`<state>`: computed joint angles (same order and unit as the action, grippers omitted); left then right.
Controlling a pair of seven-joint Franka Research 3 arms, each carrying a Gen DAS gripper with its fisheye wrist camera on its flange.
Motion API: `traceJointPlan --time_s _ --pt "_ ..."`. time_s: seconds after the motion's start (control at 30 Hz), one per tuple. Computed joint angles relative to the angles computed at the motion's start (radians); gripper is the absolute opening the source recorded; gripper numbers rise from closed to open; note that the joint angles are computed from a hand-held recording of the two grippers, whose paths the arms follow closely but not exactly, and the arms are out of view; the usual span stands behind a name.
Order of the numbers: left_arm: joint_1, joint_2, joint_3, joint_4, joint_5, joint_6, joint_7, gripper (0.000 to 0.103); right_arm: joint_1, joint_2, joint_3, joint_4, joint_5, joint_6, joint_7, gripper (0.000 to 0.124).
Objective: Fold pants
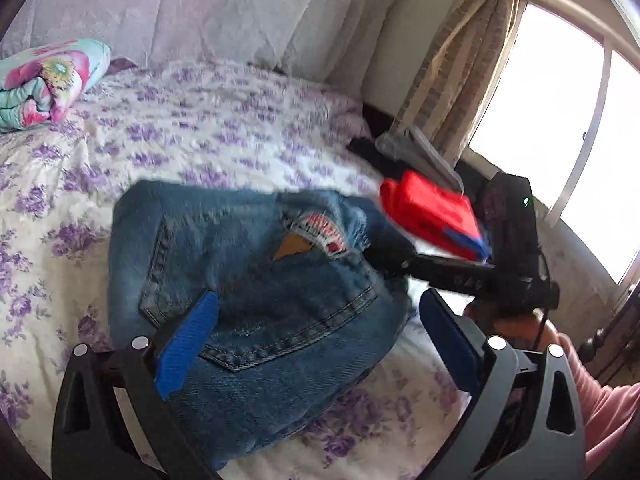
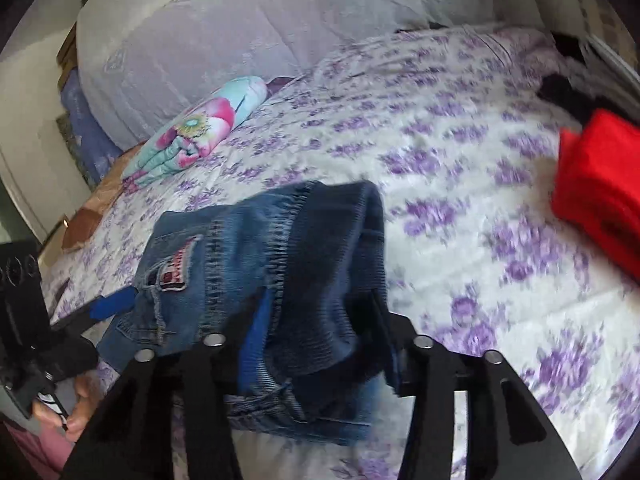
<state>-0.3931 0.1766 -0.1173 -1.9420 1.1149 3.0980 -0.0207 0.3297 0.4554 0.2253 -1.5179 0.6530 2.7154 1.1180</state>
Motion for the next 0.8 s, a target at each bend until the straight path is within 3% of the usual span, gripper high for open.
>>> traceJointPlan --time_s 0.03,0.07,0.1,0.13,0.23,0.3,0.37,0.43,0.47,0.5,0.53,0.57,0.63,0.7,0.8 --pt "0.024 0.018 -0.047 0.006 -0.105 -0.063 0.127 0.098 -0.034 -0.004 0.018 -0.01 0.054 -0.033 -0.001 0.073" --pt "0.017 0.02 -0.059 0.015 -0.14 -0.114 0.184 0.098 -0.053 -0.006 0.022 -0.004 0.082 -0.079 0.006 0.073" --pt "-0.018 0.017 -0.037 0.027 -0.105 -0.153 0.171 0.098 -0.04 -0.031 0.001 -0.02 0.068 -0.086 0.05 0.072" --pt "-0.031 0.02 -0.026 0.038 -0.031 -0.168 0.105 0.098 -0.023 -0.055 -0.007 -0.043 0.059 -0.044 0.046 0.071" --pt "-0.016 0.017 -0.015 0.022 0.012 -0.108 0.032 0.098 -0.009 -0.117 0.064 -0.106 0.124 0.189 -0.193 0.071" --pt "-0.017 0.013 -0.014 0.019 0.037 -0.109 0.008 0.098 -0.047 -0.119 0.167 -0.089 0.247 0.266 -0.428 0.071" --pt "-0.019 0.01 -0.02 0.021 0.058 -0.128 -0.004 0.098 -0.015 -0.087 0.145 -0.027 0.21 0.175 -0.443 0.069" --pt "-0.015 0.006 -0.023 0.015 0.077 -0.125 -0.026 0.098 0.078 0.014 0.013 0.097 -0.006 0.013 -0.2 0.068" --pt "-0.012 0.007 -0.025 0.015 0.086 -0.12 -0.037 0.098 0.094 0.07 -0.022 0.161 -0.066 -0.055 -0.125 0.066" --pt "-0.011 0.004 -0.026 0.014 0.096 -0.121 -0.045 0.098 0.085 0.111 -0.021 0.191 -0.058 -0.066 -0.12 0.065" --pt "-0.009 0.001 -0.032 0.012 0.09 -0.132 -0.033 0.098 0.053 0.122 0.014 0.185 -0.008 -0.039 -0.185 0.055" --pt "-0.007 -0.002 -0.04 0.008 0.077 -0.147 -0.014 0.099 0.035 0.12 0.03 0.183 -0.006 -0.04 -0.188 0.054" --pt "-0.008 -0.008 -0.052 0.002 0.06 -0.178 0.012 0.099 0.029 0.089 0.027 0.159 0.006 -0.043 -0.149 0.056" --pt "-0.007 -0.011 -0.058 0.0 0.055 -0.194 0.013 0.099 0.03 0.008 0.035 0.058 0.03 0.036 -0.155 0.06" --pt "-0.004 -0.009 -0.062 0.002 0.044 -0.2 0.02 0.099 -0.032 -0.096 0.132 -0.083 0.194 0.126 -0.396 0.061"
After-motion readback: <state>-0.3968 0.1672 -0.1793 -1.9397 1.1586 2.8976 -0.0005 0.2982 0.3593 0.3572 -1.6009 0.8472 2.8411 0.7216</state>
